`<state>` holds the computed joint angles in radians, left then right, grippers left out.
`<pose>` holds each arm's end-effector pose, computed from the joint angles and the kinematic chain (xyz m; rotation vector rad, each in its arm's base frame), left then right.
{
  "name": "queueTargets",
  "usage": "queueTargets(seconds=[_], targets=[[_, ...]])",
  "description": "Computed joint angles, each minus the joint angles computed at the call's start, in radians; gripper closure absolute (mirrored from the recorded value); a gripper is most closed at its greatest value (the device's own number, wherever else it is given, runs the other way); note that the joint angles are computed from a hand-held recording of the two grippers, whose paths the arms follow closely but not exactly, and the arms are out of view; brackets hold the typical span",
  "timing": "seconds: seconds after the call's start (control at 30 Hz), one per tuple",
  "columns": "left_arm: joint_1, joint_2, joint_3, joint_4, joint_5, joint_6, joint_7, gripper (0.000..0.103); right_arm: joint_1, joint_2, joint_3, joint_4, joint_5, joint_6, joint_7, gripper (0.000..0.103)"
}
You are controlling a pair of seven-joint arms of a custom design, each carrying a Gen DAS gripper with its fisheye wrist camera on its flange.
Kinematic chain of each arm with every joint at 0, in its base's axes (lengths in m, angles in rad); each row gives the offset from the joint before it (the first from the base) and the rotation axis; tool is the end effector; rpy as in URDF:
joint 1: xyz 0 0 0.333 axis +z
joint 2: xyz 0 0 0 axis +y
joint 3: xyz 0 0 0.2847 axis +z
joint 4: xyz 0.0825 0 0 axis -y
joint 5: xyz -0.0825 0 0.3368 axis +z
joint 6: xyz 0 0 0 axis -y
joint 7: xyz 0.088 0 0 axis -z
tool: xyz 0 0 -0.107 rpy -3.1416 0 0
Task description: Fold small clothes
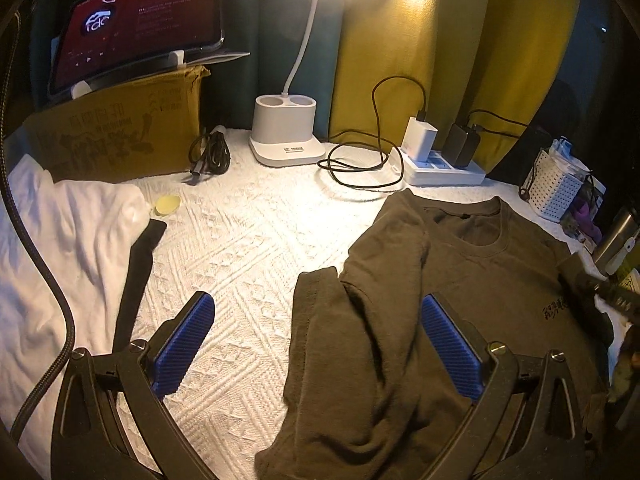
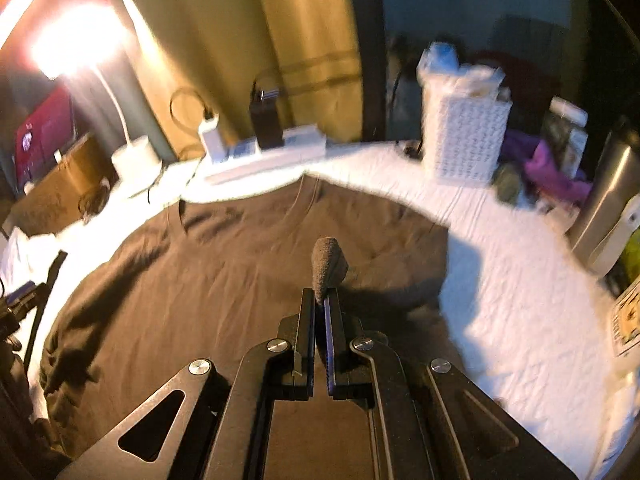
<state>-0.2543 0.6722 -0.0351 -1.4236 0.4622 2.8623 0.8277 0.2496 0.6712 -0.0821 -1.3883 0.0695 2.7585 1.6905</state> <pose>0.6748 -0.2197 0.3867 -1.8638 1.7279 -0.8750 0.7016 0.1318 0.3952 -1.8095 1.7574 -0.5473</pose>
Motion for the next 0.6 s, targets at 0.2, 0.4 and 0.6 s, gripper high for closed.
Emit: queueTargets(seconds=[0.2, 0.4, 0.6], targets=[[0.028, 0.007, -0.038, -0.008, -0.04, 0.014, 0.042, 0.001, 0.006, 0.041, 0.016, 0.027, -0.006, -0.085, -0.018, 0.098], [-0.007, -0.007, -0.003, -0.018, -0.023, 0.011, 0.022, 0.001, 0.022, -0.025, 0.016, -0.09, -0.025, -0.059, -0.051, 0.097], [-0.053, -0.027, 0.045, -0.028, 0.039, -0.019, -0.06, 0.001, 0.053, -0.134, -0.037, -0.228, -0.092, 0.003, -0.042, 0.097]])
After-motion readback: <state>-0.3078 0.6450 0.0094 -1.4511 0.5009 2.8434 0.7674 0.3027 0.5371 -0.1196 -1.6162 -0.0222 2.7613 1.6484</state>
